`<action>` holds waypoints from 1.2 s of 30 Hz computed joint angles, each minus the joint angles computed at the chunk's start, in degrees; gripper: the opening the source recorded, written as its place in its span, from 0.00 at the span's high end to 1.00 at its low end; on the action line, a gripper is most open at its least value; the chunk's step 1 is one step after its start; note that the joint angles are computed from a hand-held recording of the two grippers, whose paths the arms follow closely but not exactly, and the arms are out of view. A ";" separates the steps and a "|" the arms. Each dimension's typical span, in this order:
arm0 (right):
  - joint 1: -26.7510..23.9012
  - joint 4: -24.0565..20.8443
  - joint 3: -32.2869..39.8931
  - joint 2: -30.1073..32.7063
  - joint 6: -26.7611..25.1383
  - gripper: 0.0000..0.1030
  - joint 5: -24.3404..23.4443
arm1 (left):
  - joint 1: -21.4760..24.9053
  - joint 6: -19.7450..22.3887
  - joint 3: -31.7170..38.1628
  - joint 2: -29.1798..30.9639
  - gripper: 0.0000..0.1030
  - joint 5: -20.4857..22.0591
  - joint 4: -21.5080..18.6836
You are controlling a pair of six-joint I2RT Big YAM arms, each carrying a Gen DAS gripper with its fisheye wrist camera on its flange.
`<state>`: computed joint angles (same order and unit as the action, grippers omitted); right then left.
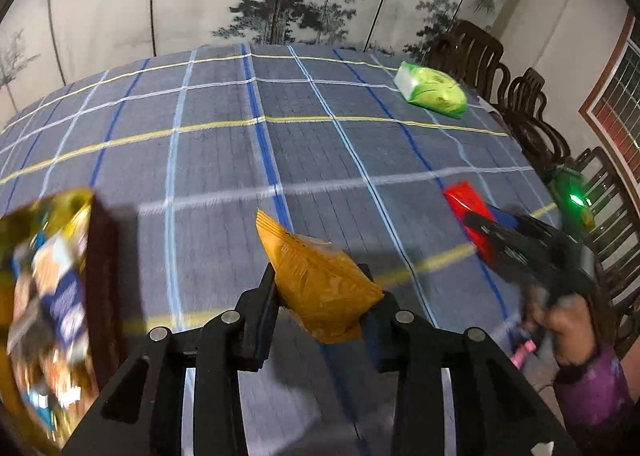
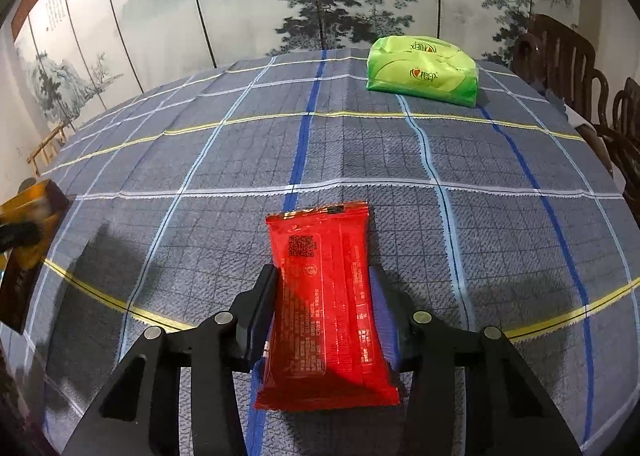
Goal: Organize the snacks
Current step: 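Carry the orange bag into the tin with the left gripper and release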
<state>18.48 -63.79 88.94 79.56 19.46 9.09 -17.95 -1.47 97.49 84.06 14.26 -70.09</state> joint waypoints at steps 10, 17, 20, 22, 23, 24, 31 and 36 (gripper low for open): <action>1.63 -2.32 1.70 1.43 -1.38 0.53 4.01 | 9.84 3.11 -6.02 -11.92 0.68 1.55 -3.22; 1.87 -2.73 1.97 1.70 -1.80 0.53 4.83 | 18.57 8.09 -6.28 -11.33 0.68 0.30 -5.14; 1.93 -2.83 2.04 1.75 -1.91 0.53 5.06 | 19.91 8.79 -6.62 -10.86 0.68 0.60 -4.15; 1.91 -2.82 2.00 1.72 -1.92 0.53 5.05 | 20.26 9.10 -6.93 -10.48 0.68 0.99 -3.22; 1.91 -2.82 2.00 1.72 -1.92 0.52 5.05 | 20.24 9.09 -7.27 -10.45 0.68 0.71 -2.87; 1.93 -2.84 2.02 1.73 -1.92 0.53 5.08 | 20.18 9.17 -7.35 -10.05 0.68 0.36 -2.84; 1.90 -2.85 2.01 1.71 -1.96 0.52 5.10 | 19.52 9.91 -8.27 -9.12 0.68 -0.59 -1.72; 1.93 -2.84 2.02 1.74 -1.95 0.53 5.11 | 18.25 10.26 -8.86 -9.06 0.68 -2.74 -0.32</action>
<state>20.41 -66.63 90.95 81.30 17.51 14.20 0.30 8.79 88.62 75.01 11.53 -70.40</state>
